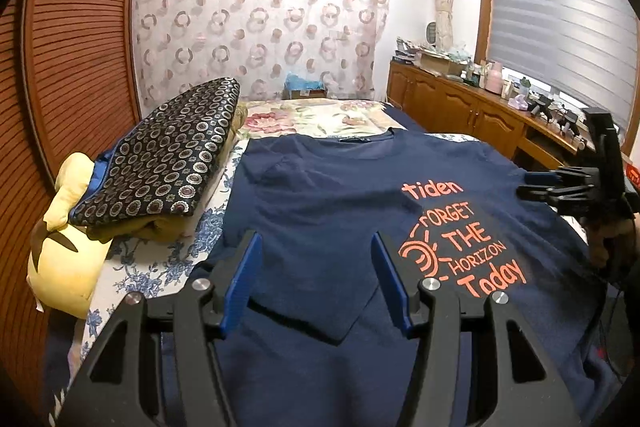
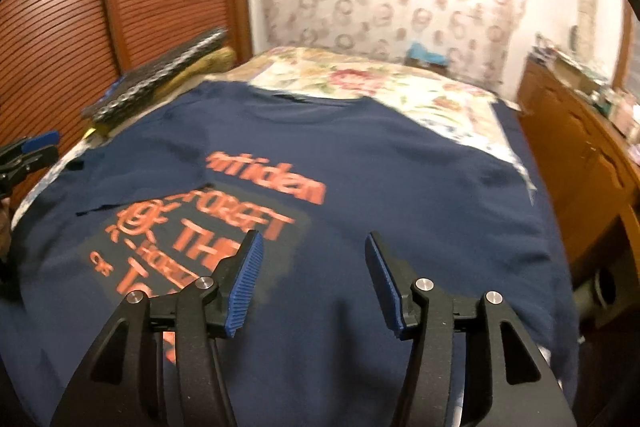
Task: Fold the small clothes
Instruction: 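Move the right gripper to the shirt's other side edge and grasp it, then fold the gripped side over the print and open the right gripper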
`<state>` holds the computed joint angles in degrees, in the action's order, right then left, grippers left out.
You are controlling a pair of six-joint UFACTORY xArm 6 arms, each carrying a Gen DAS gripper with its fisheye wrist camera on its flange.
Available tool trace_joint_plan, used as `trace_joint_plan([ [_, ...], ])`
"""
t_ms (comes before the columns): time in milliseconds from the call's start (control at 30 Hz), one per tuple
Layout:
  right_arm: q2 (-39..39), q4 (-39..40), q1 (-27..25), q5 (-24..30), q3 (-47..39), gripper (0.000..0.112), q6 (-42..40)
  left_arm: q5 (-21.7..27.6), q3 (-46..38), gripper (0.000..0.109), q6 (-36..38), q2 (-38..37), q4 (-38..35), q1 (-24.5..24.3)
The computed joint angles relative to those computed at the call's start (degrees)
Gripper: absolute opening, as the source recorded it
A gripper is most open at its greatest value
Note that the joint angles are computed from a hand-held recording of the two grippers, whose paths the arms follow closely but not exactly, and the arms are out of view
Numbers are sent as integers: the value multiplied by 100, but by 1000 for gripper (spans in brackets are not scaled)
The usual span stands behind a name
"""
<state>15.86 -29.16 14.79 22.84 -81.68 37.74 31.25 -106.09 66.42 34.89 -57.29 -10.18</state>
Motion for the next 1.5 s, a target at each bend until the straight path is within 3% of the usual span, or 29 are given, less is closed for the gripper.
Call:
trace_joint_plan([
  [200, -867, -875, -394, 4, 995, 55, 1075, -29, -30, 56, -166, 29, 147, -33],
  [400, -1297, -1101, -793, 178, 1539, 55, 1561, 25, -66, 56, -249, 82, 304, -64],
  [733, -1400, -256, -1207, 146, 1969, 55, 1122, 123, 30, 56, -542, 100, 787, -229],
  [1033, -1213, 833, -1337, 107, 1826, 52, 51, 379, -34, 56, -605, 132, 957, -354],
  [1133, -1176, 1073, -1368, 75, 1801, 45, -180, 465, -176, 56, -741, 243, 1200, -401],
  [1233, -1175, 759, -1352, 209, 1741, 39, -41, 546, -342, 56, -955, 370, 1497, -446],
  [1400, -1241, 124, -1354, 413, 1743, 10, 379, 994, -779, 56, -1324, 638, 2055, -459],
  [1500, -1262, -241, -1314, 502, 1715, 3, 598, 1086, -902, 56, -1429, 726, 2292, -495],
])
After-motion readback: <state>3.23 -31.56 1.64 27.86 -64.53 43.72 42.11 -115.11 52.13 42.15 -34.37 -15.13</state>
